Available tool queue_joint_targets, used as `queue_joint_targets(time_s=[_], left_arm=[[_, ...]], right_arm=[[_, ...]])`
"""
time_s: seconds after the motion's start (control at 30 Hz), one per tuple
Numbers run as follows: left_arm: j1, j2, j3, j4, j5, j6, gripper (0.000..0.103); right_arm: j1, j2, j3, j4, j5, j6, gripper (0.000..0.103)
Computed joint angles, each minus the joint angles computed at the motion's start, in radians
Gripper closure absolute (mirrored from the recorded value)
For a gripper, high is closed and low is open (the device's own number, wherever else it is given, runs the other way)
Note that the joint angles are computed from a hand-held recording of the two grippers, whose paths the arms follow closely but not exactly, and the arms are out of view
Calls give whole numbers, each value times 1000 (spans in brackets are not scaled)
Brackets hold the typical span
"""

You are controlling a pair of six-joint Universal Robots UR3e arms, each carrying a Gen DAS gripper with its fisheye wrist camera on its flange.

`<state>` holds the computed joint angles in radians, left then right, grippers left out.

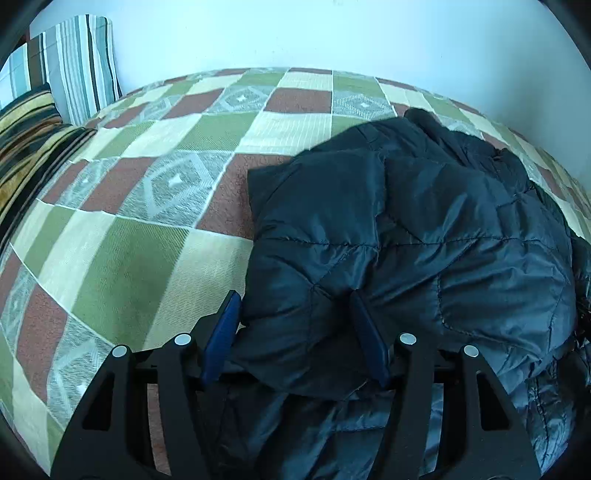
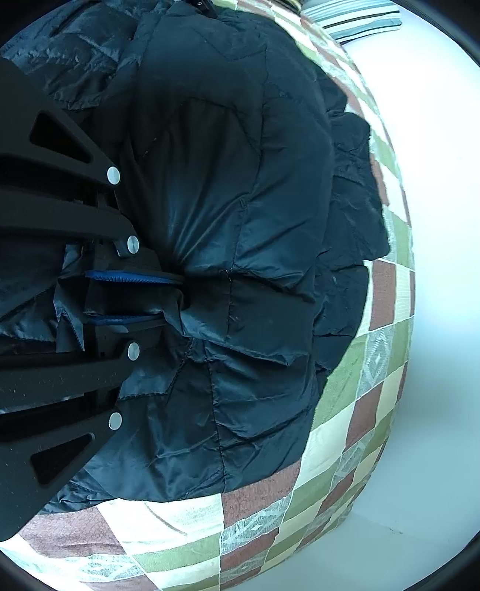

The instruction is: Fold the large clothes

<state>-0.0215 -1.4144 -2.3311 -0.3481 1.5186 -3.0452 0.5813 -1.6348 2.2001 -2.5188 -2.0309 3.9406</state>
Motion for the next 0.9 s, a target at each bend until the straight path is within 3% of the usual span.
queue_joint_targets(time_s=[0.07,0.13,0.23,0.3,0.47,0.53,0.73,0.9], left_arm=[[12,64,-11,-23,-13,5,42],[22,126,-13,-44,-40,-1,42],[-19,133,27,-44,-48,-38,42],[-94,73,79,-26,-4,-69,42],[-333,-188,233,40,255,-143,42],[-372,-256,272,18,308,-160,42],[-415,-375,315,13,379,-178,40],[-402,-397,291,63,365,-173,39]], right_arm=[[15,-26,-16,49,-21,21,73],[51,-59,-39,90,-72,66,68],[77,-60,-93,98,-118,76,67],[76,-11,-151,85,-121,42,67],[66,168,-257,36,-108,-54,67],[59,221,-262,26,-94,-62,65],[41,292,-276,26,-75,-56,62],[45,297,-241,-28,-83,-48,62]])
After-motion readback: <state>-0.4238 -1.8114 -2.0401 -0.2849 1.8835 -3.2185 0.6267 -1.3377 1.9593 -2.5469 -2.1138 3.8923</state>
